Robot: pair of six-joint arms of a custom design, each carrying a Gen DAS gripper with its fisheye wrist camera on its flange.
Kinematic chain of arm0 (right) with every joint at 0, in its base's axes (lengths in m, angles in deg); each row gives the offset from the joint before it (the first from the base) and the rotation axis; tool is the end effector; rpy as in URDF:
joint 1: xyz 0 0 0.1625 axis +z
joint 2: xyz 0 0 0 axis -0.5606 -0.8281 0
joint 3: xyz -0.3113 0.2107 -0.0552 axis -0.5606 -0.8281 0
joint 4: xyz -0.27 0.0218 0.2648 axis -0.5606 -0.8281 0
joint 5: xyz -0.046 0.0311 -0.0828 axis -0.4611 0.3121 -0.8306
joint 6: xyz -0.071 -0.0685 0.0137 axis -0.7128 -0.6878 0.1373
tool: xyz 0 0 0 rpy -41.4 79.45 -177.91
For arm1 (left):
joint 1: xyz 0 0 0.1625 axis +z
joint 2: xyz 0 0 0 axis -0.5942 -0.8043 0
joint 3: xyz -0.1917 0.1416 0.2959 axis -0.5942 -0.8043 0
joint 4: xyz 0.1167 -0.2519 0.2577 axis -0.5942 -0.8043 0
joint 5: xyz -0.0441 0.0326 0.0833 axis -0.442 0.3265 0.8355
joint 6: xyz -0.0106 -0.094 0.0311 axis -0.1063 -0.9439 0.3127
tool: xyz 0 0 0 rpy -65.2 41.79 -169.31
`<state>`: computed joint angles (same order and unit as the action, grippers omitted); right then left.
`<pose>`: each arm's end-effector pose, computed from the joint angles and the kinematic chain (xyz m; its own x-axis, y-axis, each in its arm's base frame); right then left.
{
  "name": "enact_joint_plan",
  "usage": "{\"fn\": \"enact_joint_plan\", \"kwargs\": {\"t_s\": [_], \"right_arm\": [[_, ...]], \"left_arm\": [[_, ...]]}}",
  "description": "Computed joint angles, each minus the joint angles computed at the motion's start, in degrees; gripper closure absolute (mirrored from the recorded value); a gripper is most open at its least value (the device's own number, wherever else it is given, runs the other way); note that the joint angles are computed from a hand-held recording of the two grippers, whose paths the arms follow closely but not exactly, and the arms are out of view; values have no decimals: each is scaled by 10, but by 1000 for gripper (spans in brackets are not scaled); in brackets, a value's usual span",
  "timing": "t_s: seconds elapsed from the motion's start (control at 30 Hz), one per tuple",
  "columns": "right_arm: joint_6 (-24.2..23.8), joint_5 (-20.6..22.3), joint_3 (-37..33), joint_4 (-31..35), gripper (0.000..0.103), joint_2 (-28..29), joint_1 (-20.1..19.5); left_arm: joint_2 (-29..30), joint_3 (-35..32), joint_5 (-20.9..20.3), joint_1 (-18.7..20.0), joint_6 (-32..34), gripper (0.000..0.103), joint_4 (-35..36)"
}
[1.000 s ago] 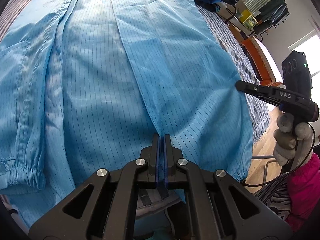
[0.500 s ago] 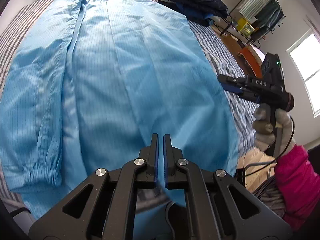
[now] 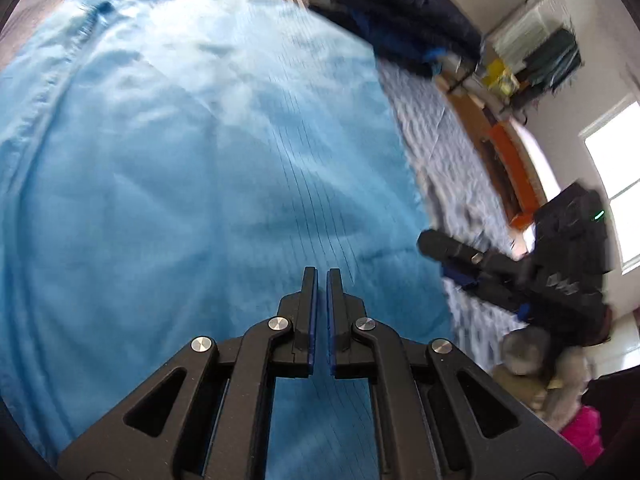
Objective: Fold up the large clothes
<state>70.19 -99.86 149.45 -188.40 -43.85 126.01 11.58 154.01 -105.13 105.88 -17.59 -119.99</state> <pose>0.1622 -0.6295 0.0407 -0.9928 0.0288 -0.1166 0.0774 0.8955 -0.4383 -0.0932 -0.7221 0.1425 -0.9132 0.2478 -0.3235 0.3220 0.9253 -0.2002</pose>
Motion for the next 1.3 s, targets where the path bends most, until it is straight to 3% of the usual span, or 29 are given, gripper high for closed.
{"fn": "enact_joint_plan", "kwargs": {"t_s": [0.1,0.23,0.33,0.47,0.6,0.7,0.8,0.93,1.17,1.3], "right_arm": [[3,2,-13,11,75,7,0],[0,-40,-39,31,97,18,19],[-6,-79,-51,37,102,20,37],[-28,-135,-67,44,103,25,66],[-31,-158,-77,42,103,31,82],[-33,-171,-87,45,103,36,90],[-34,-184,-95,48,103,41,99],[-36,-200,-104,54,103,45,112],[-50,-230,-131,69,103,60,136],[-74,-251,-169,90,103,86,159]], "left_arm": [[10,13,16,1,25,102,-27],[0,6,16,-3,23,102,-7],[-37,42,17,-12,32,102,-27],[-109,119,15,-22,31,102,-41],[-197,237,-5,-23,24,102,-87],[-219,291,-6,-21,35,102,-112],[-195,282,-12,-8,28,102,-71],[-193,288,-12,-2,44,102,-77],[-261,287,-49,-9,35,102,-94],[-305,277,-45,-4,49,102,-112]]}}
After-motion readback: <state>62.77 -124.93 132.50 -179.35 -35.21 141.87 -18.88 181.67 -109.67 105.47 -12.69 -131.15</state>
